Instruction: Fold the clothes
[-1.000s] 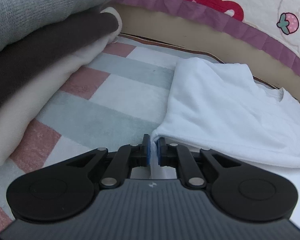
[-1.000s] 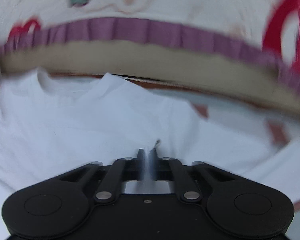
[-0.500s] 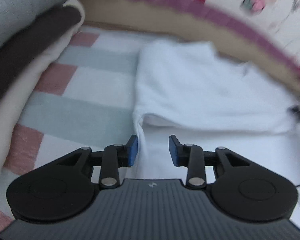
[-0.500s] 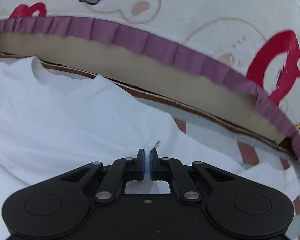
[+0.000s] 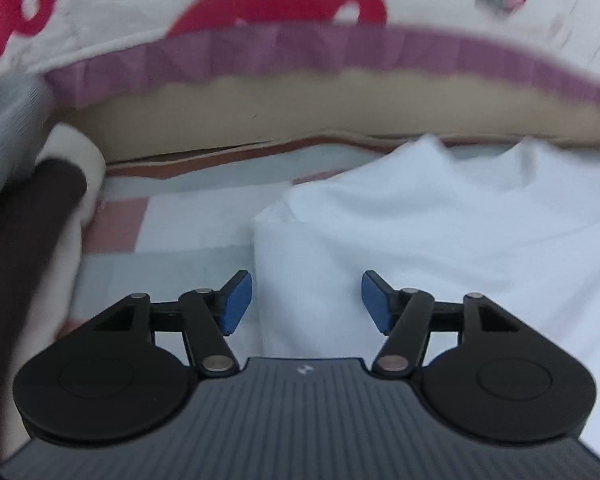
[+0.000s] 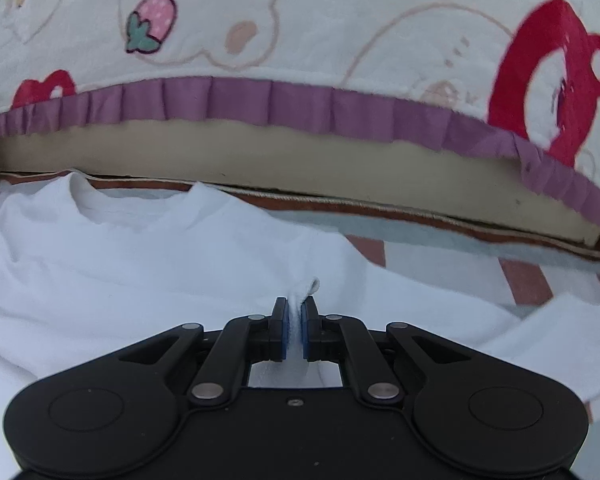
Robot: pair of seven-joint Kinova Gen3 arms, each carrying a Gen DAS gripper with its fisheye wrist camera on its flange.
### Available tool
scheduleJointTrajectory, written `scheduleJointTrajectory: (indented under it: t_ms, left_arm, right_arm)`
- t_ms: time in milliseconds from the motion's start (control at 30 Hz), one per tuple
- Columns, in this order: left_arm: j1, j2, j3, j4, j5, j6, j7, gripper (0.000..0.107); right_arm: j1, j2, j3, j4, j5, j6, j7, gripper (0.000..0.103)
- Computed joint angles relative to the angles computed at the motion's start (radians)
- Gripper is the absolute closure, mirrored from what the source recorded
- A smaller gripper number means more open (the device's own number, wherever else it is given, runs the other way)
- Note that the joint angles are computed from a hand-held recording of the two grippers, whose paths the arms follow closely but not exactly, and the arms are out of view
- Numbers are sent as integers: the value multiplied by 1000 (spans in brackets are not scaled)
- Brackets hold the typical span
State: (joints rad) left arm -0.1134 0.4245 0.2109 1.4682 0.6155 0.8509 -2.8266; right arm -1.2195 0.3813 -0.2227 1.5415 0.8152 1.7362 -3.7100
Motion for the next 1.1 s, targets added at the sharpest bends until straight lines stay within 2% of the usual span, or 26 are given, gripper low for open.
scheduleJointTrajectory:
  t_ms: [33, 100, 233, 333, 433, 500, 567, 633, 700, 767, 800, 867, 933, 967, 1033, 1100]
  left_arm:
    - [9, 7, 3, 6, 4, -21, -4, 102]
    - [39, 8, -46, 16, 60, -21, -13, 104]
    - [119, -42, -205, 77, 222, -40, -108, 104]
    - [182, -53, -305, 121, 341, -80, -178, 104]
    - [248, -33, -378, 128, 365, -105, -152, 100]
    - [226, -41, -383, 137, 406, -81, -168, 97]
    - [141, -71, -346, 164, 463, -4, -240, 91]
    - [49, -95, -288, 184, 460, 77, -321, 76]
    - [-44, -109, -224, 190, 394, 158, -403, 75]
    - [-137, -122, -144, 202, 316, 196, -484, 71]
    - [-183, -129, -97, 217, 284, 190, -525, 66]
    - [-261, -153, -5, 267, 231, 129, -606, 63]
    - [-335, -178, 88, 325, 223, 48, -687, 63]
    - [-372, -188, 134, 354, 241, 7, -728, 62]
    - [-448, -203, 219, 404, 285, -50, -809, 61]
    - [-475, -203, 242, 432, 337, -66, -890, 61]
  right_arm:
    - [-8, -5, -1, 7, 14, 3, -6, 96]
    - [-24, -13, -4, 22, 47, 13, -19, 97]
    - [-34, -32, -15, 37, 91, 39, -25, 98]
    - [-24, -25, -21, 28, 122, 53, 34, 98]
    - [11, -29, -16, 36, 128, 11, 83, 98]
    - [78, -39, -26, 48, 72, -60, 144, 97]
    - [155, -25, -57, 26, -7, -77, 199, 95]
    - [170, 3, -74, -2, -39, -30, 229, 88]
    - [181, 20, -124, -32, -33, 44, 197, 79]
    - [142, 18, -119, -40, -29, 80, 132, 75]
    - [97, 4, -90, -33, -25, 76, 91, 74]
    - [4, -24, -22, -17, -26, 37, 10, 70]
    - [-70, -32, 33, -7, -30, -7, -56, 68]
    - [-79, -26, 36, -14, -35, -16, -64, 62]
    - [-42, 6, -10, -37, -31, -16, -33, 59]
    - [38, 31, -103, -51, -19, -33, 47, 59]
